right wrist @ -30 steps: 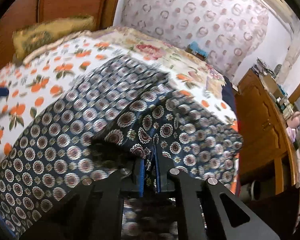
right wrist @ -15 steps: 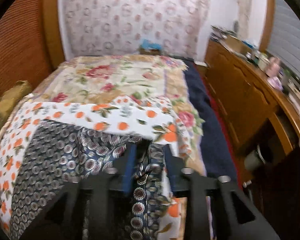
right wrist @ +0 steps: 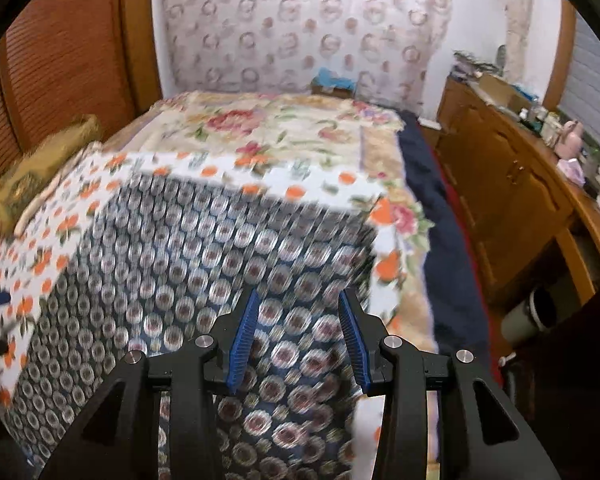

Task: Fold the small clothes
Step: 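Pinch and straighten the garment edge with the right gripper, then grasp the blue-trimmed garment edge with both grippers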

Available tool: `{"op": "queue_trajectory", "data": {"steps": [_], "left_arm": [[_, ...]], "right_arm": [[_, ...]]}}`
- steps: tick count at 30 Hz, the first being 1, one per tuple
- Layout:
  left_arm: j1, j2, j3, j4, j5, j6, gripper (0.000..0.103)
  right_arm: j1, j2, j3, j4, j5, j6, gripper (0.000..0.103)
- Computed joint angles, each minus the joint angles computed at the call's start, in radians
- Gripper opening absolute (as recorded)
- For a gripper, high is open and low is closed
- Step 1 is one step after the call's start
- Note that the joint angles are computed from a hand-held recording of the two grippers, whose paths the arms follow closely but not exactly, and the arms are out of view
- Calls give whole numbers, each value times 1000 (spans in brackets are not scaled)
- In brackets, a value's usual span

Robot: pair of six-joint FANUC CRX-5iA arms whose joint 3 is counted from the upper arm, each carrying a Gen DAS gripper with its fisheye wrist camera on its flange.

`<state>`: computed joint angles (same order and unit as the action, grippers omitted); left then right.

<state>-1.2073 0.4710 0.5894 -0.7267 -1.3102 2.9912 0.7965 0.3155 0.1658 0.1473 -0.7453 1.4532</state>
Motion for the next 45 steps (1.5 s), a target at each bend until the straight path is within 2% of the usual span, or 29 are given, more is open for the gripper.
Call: {"op": "queue_trajectory", "data": {"steps": [3,4,5,7,9,10,12,15,22,23,24,25,27,28,30,33,38,40,45], "left_arm": [[7,1,-6,14,17,-15,77],[8,0,-8,18,24,-17,78],[9,0,-8,21,30,-19,78],[9,7,-1,23,29,-28,80],[9,16,11,29,22,-41,83],[10,22,19,32,15,-44,93],[10,26,24,32,14,-43,103],[10,27,26,36,20,-48,103],[11,36,41,40,1,-58,103],[11,40,46,43,-6,-66,103],[11,43,52,44,-13,-70,103],[9,45,55,42,-19,-71,103],[9,48,57,47,-22,-74,103],[10,51,60,53,-26,-80,103],[14,57,66,65,-33,-91,103],[18,64,68,79,-34,-98,103],[23,69,68,94,-20,-103,103],[24,75,77,100,-22,-113,103],[21,83,88,109,-14,-124,103]], "right_arm": [[-3,35,7,-3,-26,-2,41],[-5,43,9,-11,-29,5,32],[-8,52,14,-14,-33,9,28],[-20,65,31,-39,-36,28,7],[-43,57,33,-82,-34,80,3],[-46,50,25,-86,-24,89,0],[-43,2,-30,-51,13,72,0],[-29,-55,-126,78,101,-56,0],[-38,-116,-183,62,141,-83,0],[-30,-137,-213,84,157,-103,0],[-18,-156,-246,125,168,-142,7],[-5,-182,-294,179,184,-191,19],[11,-237,-374,222,216,-234,39],[18,-266,-411,224,231,-240,45],[31,-322,-483,248,250,-269,49],[54,-415,-605,319,265,-347,49],[57,-527,-661,223,209,-341,49],[62,-564,-689,220,193,-361,49],[77,-615,-697,167,148,-331,49]]}}
